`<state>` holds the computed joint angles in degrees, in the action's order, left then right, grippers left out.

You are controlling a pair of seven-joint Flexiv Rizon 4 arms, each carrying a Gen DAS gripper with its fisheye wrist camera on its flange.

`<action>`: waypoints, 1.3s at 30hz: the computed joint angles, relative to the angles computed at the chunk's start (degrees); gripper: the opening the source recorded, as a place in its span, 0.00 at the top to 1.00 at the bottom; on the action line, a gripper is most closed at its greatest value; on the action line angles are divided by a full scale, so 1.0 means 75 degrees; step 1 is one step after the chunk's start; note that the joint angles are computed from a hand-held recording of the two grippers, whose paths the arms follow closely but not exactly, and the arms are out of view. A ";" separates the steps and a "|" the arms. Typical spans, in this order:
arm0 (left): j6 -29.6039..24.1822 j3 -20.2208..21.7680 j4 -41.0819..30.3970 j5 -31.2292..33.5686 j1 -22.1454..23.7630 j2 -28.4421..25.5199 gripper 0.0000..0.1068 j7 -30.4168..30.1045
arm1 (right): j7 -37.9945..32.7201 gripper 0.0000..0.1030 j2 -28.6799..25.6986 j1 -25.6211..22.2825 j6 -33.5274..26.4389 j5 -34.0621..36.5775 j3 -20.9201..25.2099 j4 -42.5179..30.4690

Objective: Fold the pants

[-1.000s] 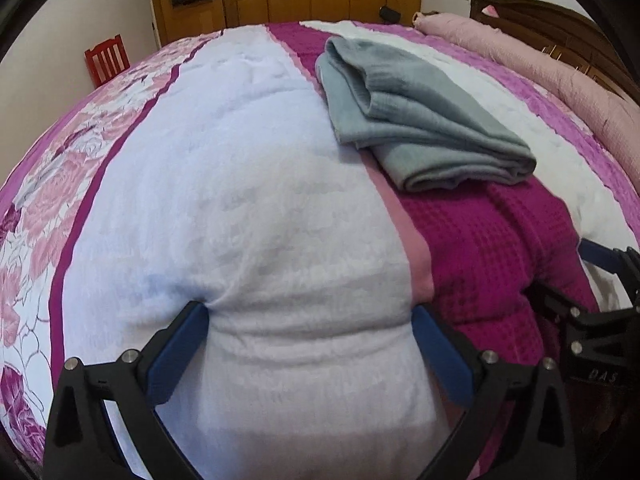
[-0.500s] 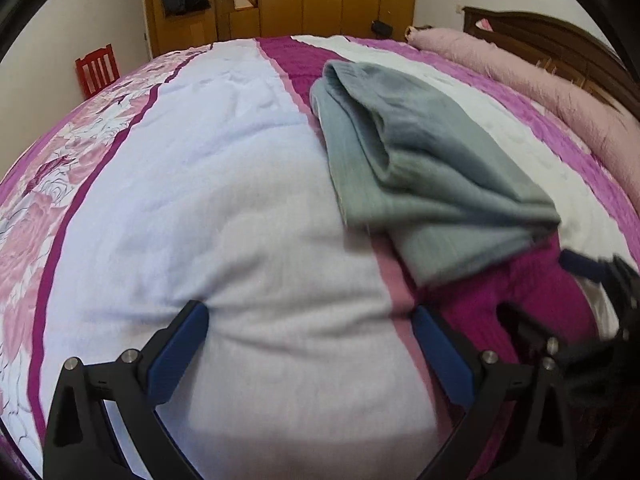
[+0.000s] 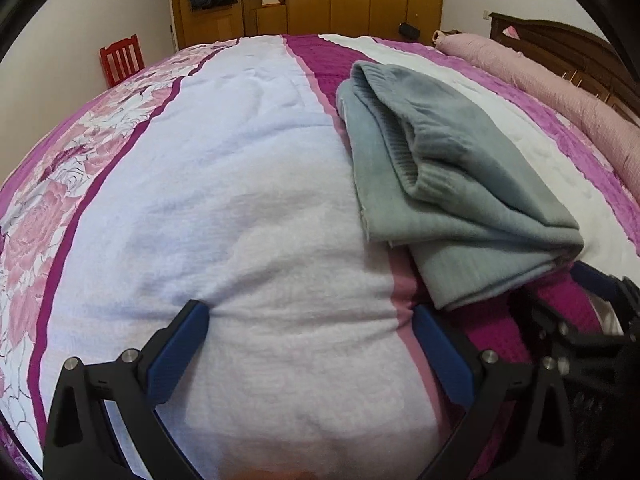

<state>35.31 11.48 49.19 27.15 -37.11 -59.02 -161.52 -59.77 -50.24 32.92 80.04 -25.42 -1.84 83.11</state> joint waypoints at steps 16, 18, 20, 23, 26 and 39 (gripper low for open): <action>-0.0032 -0.0008 -0.0039 0.0045 -0.0022 -0.0010 0.04 0.0059 | -0.0847 0.00 -0.0163 -0.0361 -0.0467 0.0483 0.0703 -0.0478; -0.0074 0.0003 -0.0039 0.0048 -0.0037 -0.0004 0.04 0.0068 | -0.0876 0.00 -0.0161 -0.0354 -0.0477 0.0511 0.0695 -0.0484; -0.0058 0.0002 -0.0002 0.0057 -0.0037 0.0017 0.04 0.0063 | -0.0891 0.00 -0.0160 -0.0346 -0.0479 0.0534 0.0687 -0.0487; -0.0075 0.0003 -0.0019 0.0062 -0.0042 0.0010 0.04 0.0065 | -0.0907 0.00 -0.0160 -0.0335 -0.0482 0.0558 0.0677 -0.0492; -0.0068 0.0000 -0.0013 0.0066 -0.0038 0.0011 0.04 0.0070 | -0.0850 0.00 -0.0144 -0.0270 -0.0473 0.0549 0.0590 -0.0465; -0.0042 -0.0002 0.0017 0.0069 -0.0037 0.0025 0.04 0.0070 | -0.0675 0.00 -0.0127 -0.0188 -0.0434 0.0417 0.0473 -0.0409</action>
<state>34.99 11.46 49.31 27.67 -37.39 -58.83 -161.00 -64.84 -51.19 31.52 76.79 -22.30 1.71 80.04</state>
